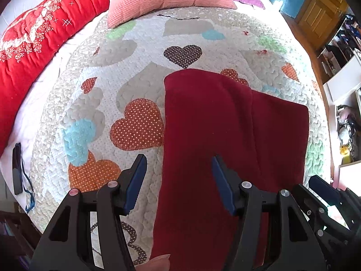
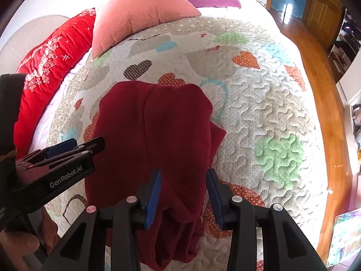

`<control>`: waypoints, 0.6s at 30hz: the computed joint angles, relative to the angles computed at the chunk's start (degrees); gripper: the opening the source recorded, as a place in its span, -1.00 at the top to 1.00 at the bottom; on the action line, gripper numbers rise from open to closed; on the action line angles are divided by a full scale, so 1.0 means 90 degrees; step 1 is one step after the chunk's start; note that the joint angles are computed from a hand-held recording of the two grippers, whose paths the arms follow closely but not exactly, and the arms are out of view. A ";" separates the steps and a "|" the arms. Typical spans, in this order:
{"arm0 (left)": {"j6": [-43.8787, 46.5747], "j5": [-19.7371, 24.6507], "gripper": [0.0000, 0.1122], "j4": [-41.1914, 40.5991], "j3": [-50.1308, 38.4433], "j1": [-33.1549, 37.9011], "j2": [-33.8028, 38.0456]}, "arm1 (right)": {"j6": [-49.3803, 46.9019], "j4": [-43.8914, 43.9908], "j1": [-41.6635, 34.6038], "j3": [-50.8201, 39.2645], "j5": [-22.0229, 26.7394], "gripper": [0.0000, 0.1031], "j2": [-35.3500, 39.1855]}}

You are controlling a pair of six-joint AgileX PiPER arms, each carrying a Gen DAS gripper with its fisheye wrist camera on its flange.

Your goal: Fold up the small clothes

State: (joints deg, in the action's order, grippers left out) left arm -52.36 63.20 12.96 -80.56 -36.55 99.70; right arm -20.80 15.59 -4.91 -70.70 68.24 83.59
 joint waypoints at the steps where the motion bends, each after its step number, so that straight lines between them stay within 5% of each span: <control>1: 0.0020 0.0007 -0.06 0.0003 -0.0005 0.0010 0.0015 | 0.0010 0.0001 0.0003 -0.0001 0.0003 0.24 0.0032; 18: 0.0218 -0.0096 -0.06 -0.0100 0.0096 0.0176 0.0038 | 0.0101 0.0014 0.0162 0.0010 -0.0159 0.22 0.0263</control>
